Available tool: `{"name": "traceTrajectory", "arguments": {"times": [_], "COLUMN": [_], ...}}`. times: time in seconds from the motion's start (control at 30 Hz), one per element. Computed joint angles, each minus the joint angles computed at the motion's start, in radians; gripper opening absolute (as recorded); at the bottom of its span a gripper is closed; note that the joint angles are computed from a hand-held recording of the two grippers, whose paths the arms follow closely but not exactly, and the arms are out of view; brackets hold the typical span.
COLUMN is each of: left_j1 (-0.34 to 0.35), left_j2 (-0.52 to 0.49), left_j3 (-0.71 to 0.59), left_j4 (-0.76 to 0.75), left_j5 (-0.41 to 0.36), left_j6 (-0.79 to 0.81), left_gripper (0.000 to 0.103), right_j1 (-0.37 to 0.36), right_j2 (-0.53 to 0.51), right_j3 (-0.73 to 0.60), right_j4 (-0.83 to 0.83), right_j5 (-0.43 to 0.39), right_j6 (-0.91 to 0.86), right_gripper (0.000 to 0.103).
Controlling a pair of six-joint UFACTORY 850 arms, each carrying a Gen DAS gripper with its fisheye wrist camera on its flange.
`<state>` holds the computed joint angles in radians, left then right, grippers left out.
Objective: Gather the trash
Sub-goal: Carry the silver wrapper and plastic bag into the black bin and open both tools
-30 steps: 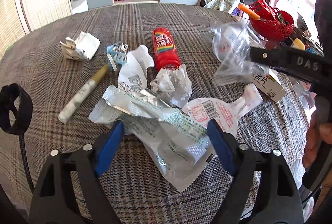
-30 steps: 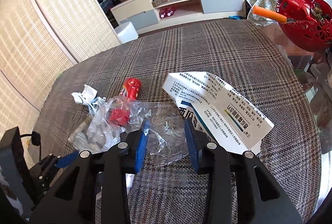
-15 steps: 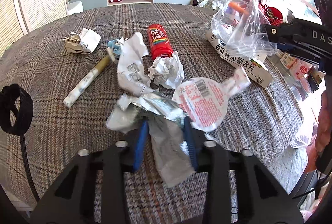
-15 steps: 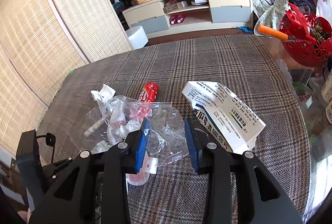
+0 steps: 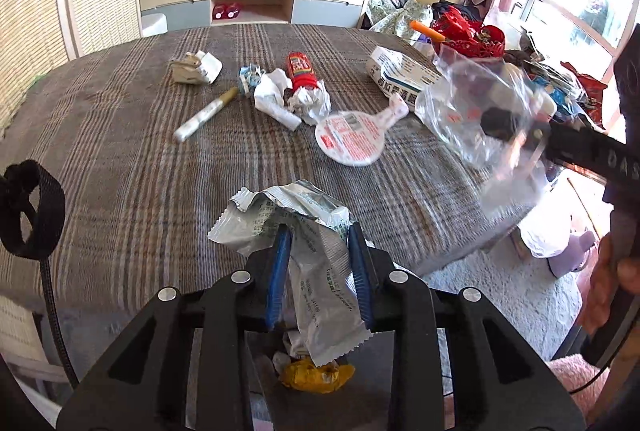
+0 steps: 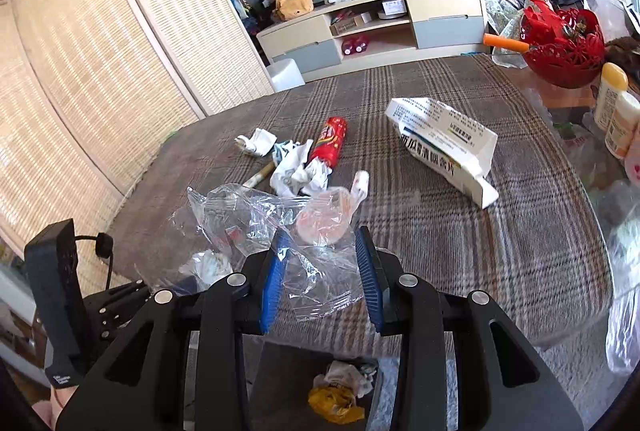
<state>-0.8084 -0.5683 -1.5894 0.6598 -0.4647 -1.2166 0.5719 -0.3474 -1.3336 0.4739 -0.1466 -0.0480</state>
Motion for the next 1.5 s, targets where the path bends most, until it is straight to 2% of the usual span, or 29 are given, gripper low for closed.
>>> {"name": "traceTrajectory", "arguments": {"times": [0.37, 0.63, 0.77, 0.9, 1.0, 1.17, 1.27, 1.37, 1.5], "left_j1": [-0.103, -0.163, -0.167, -0.162, -0.157, -0.141, -0.134, -0.126, -0.113], "left_j2": [0.138, 0.176, 0.17, 0.146, 0.11, 0.044, 0.017, 0.0, -0.018], "left_j3": [0.222, 0.345, 0.388, 0.409, 0.395, 0.355, 0.335, 0.319, 0.302], "left_j4": [0.199, 0.331, 0.345, 0.334, 0.283, 0.128, 0.053, -0.004, -0.061], "left_j5": [0.005, -0.007, 0.027, 0.07, 0.095, 0.131, 0.135, 0.135, 0.145], "left_j6": [-0.299, -0.495, -0.555, -0.582, -0.538, -0.384, -0.301, -0.238, -0.173], "left_gripper": [0.029, 0.029, 0.029, 0.029, 0.029, 0.029, 0.029, 0.03, 0.031], "right_j1": [0.085, 0.115, 0.118, 0.125, 0.128, 0.138, 0.129, 0.121, 0.113], "right_j2": [0.141, 0.152, 0.118, 0.076, 0.042, -0.006, -0.038, -0.068, -0.085], "right_j3": [0.21, 0.299, 0.313, 0.317, 0.316, 0.285, 0.261, 0.234, 0.224], "right_j4": [-0.526, -0.549, -0.494, -0.563, -0.659, -0.638, -0.445, -0.334, -0.074], "right_j5": [0.029, 0.038, 0.042, 0.044, 0.044, 0.02, -0.005, -0.034, -0.033], "right_j6": [0.56, 0.616, 0.574, 0.655, 0.761, 0.729, 0.55, 0.456, 0.206], "right_gripper": [0.036, 0.036, 0.036, 0.036, 0.036, 0.036, 0.036, 0.037, 0.037]}}
